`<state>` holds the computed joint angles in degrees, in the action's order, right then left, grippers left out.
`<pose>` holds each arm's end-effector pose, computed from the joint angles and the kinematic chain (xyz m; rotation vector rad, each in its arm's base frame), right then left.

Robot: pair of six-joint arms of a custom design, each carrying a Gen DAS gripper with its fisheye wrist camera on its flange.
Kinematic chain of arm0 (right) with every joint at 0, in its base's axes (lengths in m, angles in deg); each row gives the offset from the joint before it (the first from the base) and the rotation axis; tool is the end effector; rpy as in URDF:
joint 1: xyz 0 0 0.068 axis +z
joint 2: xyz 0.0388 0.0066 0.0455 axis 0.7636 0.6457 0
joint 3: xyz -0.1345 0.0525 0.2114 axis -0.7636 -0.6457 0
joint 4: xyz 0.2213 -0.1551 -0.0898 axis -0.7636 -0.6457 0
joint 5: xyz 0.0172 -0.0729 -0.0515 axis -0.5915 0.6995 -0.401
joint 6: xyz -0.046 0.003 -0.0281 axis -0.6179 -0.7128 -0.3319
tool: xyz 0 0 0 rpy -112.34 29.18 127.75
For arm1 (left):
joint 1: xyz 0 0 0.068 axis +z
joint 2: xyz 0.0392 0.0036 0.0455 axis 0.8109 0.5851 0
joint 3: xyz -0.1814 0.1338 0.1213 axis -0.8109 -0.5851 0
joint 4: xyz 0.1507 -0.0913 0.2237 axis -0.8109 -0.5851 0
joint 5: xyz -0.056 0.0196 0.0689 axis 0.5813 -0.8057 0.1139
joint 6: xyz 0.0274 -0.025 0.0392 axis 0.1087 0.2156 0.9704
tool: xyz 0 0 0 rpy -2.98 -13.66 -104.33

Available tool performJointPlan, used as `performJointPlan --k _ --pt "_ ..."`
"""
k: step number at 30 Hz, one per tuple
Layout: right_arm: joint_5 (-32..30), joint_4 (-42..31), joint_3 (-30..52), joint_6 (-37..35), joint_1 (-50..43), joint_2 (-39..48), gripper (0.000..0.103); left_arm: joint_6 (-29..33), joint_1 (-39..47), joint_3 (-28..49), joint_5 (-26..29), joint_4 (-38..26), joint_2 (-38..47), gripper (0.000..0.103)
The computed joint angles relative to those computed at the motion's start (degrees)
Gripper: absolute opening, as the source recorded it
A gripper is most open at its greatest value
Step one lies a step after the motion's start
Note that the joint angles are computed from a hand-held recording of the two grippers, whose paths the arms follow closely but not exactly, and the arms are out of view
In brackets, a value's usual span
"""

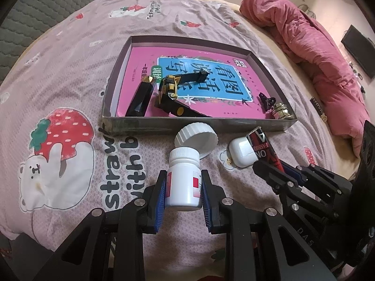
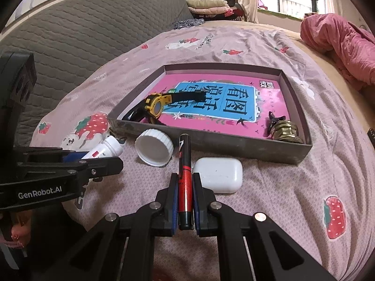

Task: Organize rigid objects
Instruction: 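Lift the white pill bottle with the left tool while the right tool lifts the lighter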

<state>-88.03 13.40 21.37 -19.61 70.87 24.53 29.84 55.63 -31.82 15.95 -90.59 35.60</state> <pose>0.2833 0.1218 0.1651 -0.8813 2.3788 0.4793 0.2372 0.0036 0.1769 -0.4718 2.6114 -0.1902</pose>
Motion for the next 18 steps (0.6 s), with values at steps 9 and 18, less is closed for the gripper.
performJointPlan --k 9,18 --pt "-0.50 0.51 0.44 1.01 -1.15 -0.83 0.011 -0.33 -0.38 -0.04 -0.43 0.82 -2.09 0.027" --pt "-0.47 1.16 1.18 1.53 -2.05 -1.66 0.011 0.17 -1.39 1.24 -1.05 2.62 -3.26 0.027"
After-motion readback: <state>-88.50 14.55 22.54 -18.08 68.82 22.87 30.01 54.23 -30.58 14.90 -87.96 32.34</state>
